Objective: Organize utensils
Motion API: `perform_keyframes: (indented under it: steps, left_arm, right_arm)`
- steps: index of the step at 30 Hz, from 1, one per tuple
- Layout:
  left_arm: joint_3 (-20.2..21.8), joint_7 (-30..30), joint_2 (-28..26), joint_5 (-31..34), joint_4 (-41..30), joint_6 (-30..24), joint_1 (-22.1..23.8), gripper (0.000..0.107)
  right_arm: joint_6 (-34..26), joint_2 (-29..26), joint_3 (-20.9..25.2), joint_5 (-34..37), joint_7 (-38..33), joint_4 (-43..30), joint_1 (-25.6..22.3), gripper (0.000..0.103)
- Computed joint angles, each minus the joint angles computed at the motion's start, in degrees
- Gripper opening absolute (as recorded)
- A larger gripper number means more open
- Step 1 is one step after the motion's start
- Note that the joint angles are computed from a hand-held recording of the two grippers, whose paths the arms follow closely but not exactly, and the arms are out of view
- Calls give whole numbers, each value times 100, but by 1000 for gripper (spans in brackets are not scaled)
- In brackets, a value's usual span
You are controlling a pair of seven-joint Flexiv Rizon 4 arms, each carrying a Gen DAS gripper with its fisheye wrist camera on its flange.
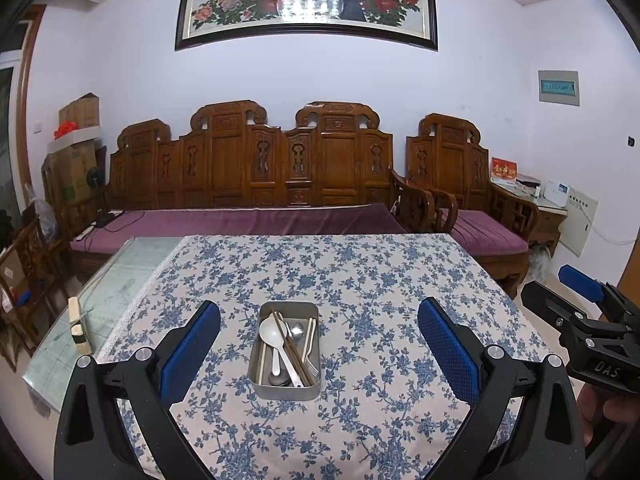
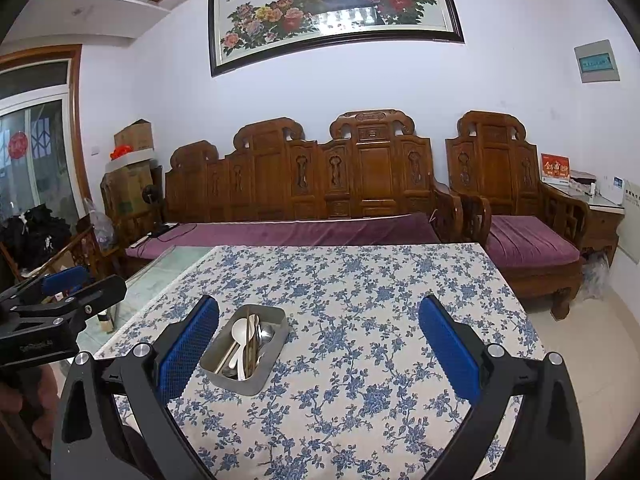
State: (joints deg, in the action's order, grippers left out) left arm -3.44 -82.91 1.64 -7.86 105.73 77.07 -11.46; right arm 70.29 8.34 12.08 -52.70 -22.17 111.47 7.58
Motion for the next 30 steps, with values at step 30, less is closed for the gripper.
perform_keyframes:
  steps: [30]
  left_arm:
    - [-5, 6, 48, -29, -37, -23, -14, 96]
  right_arm:
    - [-7, -31, 7, -82, 110, -27, 39, 101]
